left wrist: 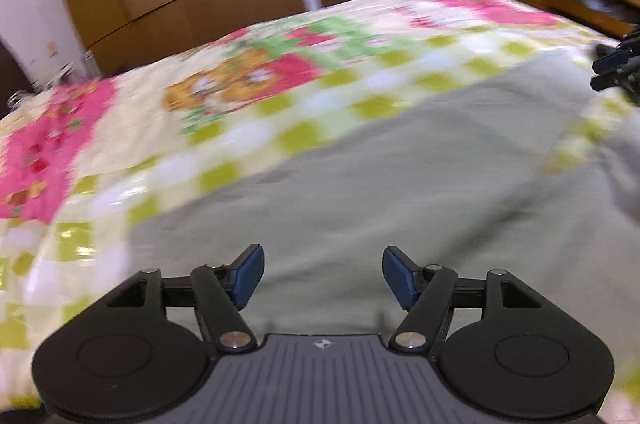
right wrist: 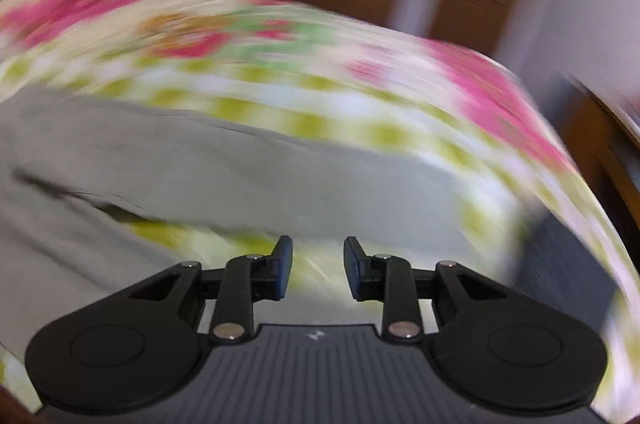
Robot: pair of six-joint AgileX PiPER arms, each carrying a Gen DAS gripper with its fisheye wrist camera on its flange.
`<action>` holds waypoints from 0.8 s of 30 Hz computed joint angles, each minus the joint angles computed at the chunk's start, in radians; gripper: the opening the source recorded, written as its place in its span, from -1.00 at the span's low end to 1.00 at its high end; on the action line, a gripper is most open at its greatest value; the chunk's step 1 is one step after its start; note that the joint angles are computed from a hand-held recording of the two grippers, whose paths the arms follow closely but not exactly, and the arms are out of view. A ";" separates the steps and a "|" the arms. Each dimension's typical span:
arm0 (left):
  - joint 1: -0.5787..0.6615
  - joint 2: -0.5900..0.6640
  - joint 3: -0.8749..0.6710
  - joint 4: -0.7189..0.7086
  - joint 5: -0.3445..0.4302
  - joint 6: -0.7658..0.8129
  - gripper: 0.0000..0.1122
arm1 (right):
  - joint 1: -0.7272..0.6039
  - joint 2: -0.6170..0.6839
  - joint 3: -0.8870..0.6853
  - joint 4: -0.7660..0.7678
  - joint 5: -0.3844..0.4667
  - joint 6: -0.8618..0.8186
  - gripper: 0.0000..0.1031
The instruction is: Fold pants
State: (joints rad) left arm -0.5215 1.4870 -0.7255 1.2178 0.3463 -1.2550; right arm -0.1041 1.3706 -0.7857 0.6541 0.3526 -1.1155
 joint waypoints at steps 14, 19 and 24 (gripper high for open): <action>0.477 0.390 -0.427 -0.901 -0.047 1.102 0.47 | 0.309 0.838 -0.983 -0.408 0.311 0.117 -0.04; 0.506 0.438 -0.514 -1.028 0.015 1.253 0.47 | 0.321 0.846 -1.013 -0.446 0.315 0.144 -0.09; 0.521 0.461 -0.530 -1.093 0.023 1.319 0.46 | 0.330 0.898 -1.108 -0.478 0.365 0.173 -0.07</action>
State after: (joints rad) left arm -0.0008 1.9479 -1.2556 0.1250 0.3695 0.0640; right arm 0.2259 2.2686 -1.8940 0.1763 0.7180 -0.9420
